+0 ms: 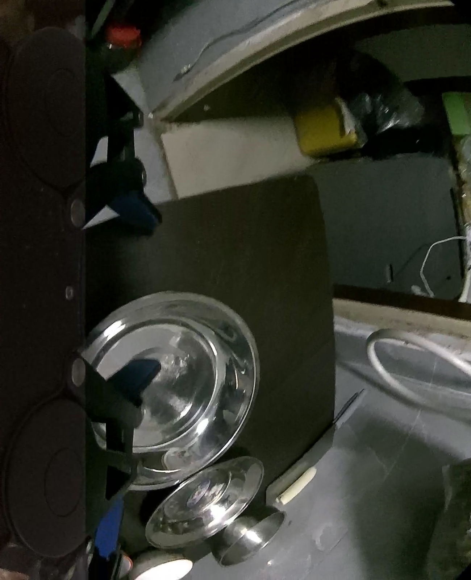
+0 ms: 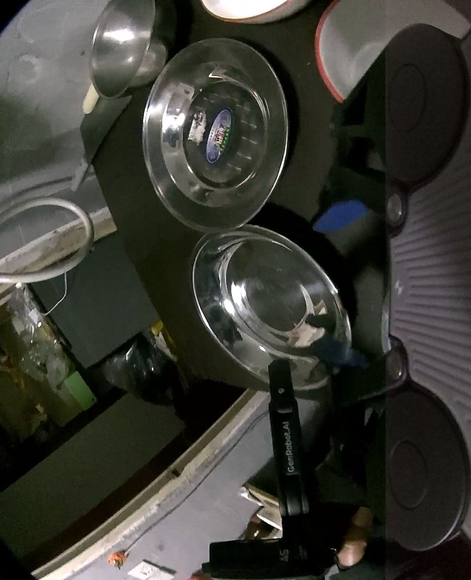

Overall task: Organize plates and bowls
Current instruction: 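Move the right tool toward the large steel plate rim while the left tool follows, then close both grippers on the rim of the large steel plate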

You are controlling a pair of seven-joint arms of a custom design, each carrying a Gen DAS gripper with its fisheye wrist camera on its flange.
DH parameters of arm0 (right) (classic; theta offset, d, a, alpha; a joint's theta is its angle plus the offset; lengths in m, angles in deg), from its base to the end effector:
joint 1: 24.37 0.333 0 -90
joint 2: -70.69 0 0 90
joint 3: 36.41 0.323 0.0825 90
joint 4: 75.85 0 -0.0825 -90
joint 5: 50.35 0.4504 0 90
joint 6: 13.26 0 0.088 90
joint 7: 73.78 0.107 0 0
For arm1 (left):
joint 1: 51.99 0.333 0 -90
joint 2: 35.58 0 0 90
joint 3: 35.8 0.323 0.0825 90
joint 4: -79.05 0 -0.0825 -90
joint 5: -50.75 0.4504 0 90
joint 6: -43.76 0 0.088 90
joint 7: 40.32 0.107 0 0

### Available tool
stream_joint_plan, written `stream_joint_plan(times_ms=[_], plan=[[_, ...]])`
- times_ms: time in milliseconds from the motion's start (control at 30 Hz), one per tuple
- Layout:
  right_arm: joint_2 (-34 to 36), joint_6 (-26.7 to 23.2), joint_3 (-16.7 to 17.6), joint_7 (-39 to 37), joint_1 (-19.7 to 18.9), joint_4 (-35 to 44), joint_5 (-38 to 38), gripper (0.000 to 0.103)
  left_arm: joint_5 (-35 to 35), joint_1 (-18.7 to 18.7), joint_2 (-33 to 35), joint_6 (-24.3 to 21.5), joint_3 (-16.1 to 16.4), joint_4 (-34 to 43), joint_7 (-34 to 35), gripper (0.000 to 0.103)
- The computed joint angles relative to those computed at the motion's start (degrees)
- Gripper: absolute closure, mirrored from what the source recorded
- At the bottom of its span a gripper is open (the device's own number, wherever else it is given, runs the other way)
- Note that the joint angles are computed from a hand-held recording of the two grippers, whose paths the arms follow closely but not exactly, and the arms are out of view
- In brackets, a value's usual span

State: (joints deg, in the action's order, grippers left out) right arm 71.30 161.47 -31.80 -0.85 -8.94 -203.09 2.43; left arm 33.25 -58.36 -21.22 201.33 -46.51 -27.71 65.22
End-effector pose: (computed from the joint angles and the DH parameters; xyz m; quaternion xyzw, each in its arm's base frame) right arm 0.5958 0.1513 0.4107 -0.5621 0.7151 -0.0901 0.4056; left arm 0.6954 -0.1919 0.4303 -0.5586 0.7604 -0.3049 0.1293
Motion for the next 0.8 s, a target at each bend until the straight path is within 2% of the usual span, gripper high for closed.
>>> stream_joint_plan(times_ms=[33, 100, 200, 300, 400, 467, 700, 800], plan=[[0.5, -0.3, -0.1, 2.1, -0.1, 0.3, -1.5, 0.043, -0.8, 0.3, 0.4, -0.6, -0.3, 0.5, 0.5, 0.031], [1.2, -0.1, -0.1, 5.0, -0.3, 0.6, -4.0, 0.051, -2.5, 0.8, 1.1, -1.4, -0.9, 1.3, 1.7, 0.046], [2.2, 0.6, 0.4, 8.4, -0.9, 1.0, -7.6, 0.058, -5.1, 1.4, 1.6, -3.0, -1.6, 1.9, 3.3, 0.064], [2.6, 1.0, 1.0, 11.7, -1.7, 1.0, -11.0, 0.069, -5.5, 1.2, 1.9, -3.5, -1.4, 2.3, 3.5, 0.077], [2.9, 1.5, 1.5, 13.9, -2.4, 0.9, -13.6, 0.078, -4.2, 0.4, 1.9, -3.0, -0.7, 2.1, 1.9, 0.084], [3.0, 1.6, 1.9, 15.0, -2.9, 0.9, -14.8, 0.079, -3.7, 0.3, 1.7, -2.9, -0.4, 2.0, 1.0, 0.09], [2.3, 2.9, 2.9, 13.5, -3.6, -0.1, -15.4, 0.08, -5.3, 0.9, -0.1, -2.0, -0.9, -0.2, 2.2, 0.089], [1.6, 3.0, 3.5, 8.3, -3.9, -0.1, -10.4, 0.08, -6.8, 1.0, -2.1, -0.4, -1.2, -2.4, 2.7, 0.089]])
